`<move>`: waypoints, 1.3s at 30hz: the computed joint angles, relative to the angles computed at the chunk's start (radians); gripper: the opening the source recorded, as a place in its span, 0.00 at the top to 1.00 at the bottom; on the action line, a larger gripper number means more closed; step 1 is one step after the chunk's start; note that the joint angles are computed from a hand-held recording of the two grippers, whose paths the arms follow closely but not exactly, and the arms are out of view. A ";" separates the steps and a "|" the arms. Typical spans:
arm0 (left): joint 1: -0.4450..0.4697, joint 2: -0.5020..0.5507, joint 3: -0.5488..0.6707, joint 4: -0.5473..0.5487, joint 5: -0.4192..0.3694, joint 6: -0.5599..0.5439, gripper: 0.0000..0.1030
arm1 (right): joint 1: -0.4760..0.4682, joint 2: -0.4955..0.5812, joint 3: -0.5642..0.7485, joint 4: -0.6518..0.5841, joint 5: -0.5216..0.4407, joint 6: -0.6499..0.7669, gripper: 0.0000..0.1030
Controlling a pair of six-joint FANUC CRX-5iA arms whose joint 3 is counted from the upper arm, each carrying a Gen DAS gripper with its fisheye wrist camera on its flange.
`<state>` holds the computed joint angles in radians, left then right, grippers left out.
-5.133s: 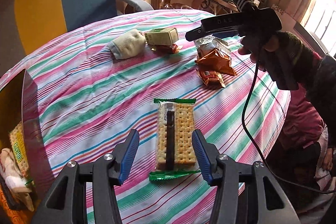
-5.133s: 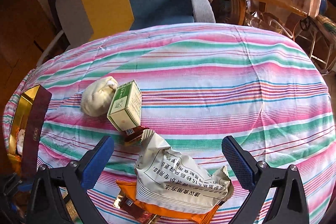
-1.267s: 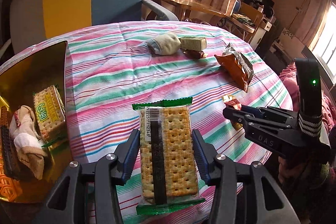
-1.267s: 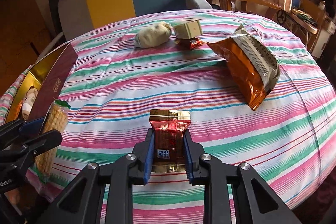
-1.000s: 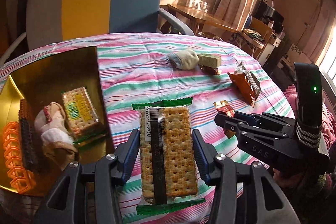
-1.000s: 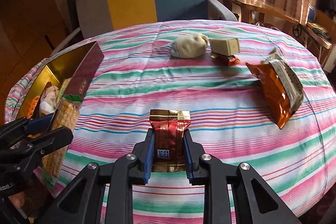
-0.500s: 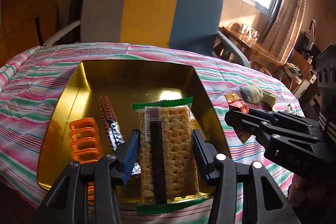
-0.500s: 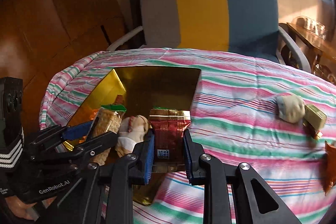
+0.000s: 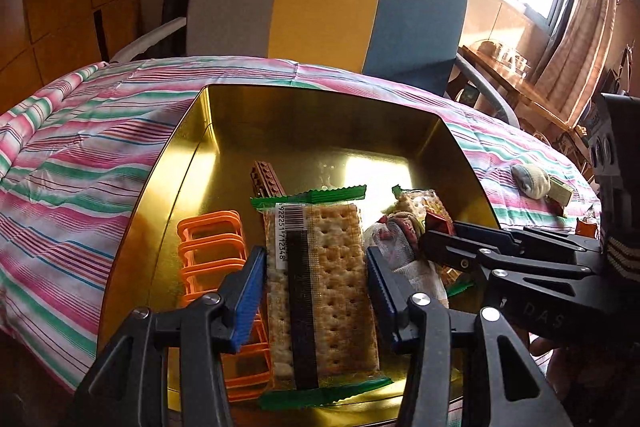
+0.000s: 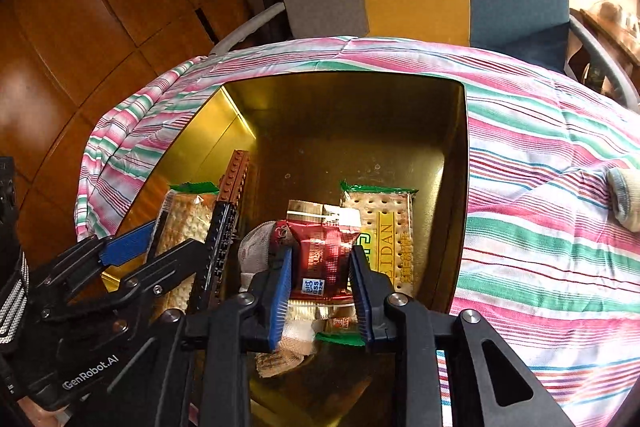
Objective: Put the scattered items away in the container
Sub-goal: 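Lower and release the cracker pack and red candy into the tray with both tools, then move both tools back toward the white-and-orange snack bag and green box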
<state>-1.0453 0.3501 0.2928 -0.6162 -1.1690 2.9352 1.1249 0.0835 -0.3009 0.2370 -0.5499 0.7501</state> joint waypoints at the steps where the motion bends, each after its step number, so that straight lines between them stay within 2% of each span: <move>1: 0.001 -0.001 -0.002 0.001 0.002 0.002 0.52 | 0.001 -0.001 -0.004 0.012 0.000 -0.008 0.61; 2: 0.001 -0.001 -0.003 -0.001 0.000 0.005 0.53 | 0.002 -0.002 -0.007 0.023 0.000 -0.016 0.50; 4: 0.000 -0.002 -0.003 -0.005 -0.005 0.011 0.52 | 0.007 -0.007 -0.024 0.074 0.005 -0.059 0.34; 7: -0.008 -0.001 0.007 -0.021 -0.031 0.014 0.51 | 0.012 -0.021 -0.049 0.123 0.023 -0.092 0.30; 11: -0.027 -0.004 0.026 -0.058 -0.079 0.026 0.49 | 0.031 -0.035 -0.081 0.247 0.010 -0.190 0.02; 12: -0.034 -0.004 0.031 -0.068 -0.090 0.032 0.46 | 0.036 -0.041 -0.096 0.298 0.006 -0.236 0.00; 16: -0.062 0.007 0.062 -0.098 -0.143 0.033 0.40 | 0.047 -0.072 -0.148 0.442 0.000 -0.374 0.00; 22: -0.098 0.025 0.101 -0.123 -0.192 0.045 0.40 | 0.060 -0.104 -0.174 0.479 -0.041 -0.442 0.00; 29: -0.138 0.065 0.176 -0.139 -0.242 0.044 0.40 | 0.091 -0.146 -0.242 0.622 -0.159 -0.590 0.00; 33: -0.154 0.126 0.273 -0.136 -0.298 -0.014 0.40 | 0.103 -0.186 -0.304 0.687 -0.238 -0.671 0.00; 39: -0.173 0.209 0.403 -0.115 -0.287 -0.144 0.40 | 0.045 -0.332 -0.442 0.646 -0.264 -0.707 0.00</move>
<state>-1.2186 0.5591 0.6959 -0.7307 -1.4556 2.7915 1.1695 -0.2487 -0.7433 0.8830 -0.8139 0.0427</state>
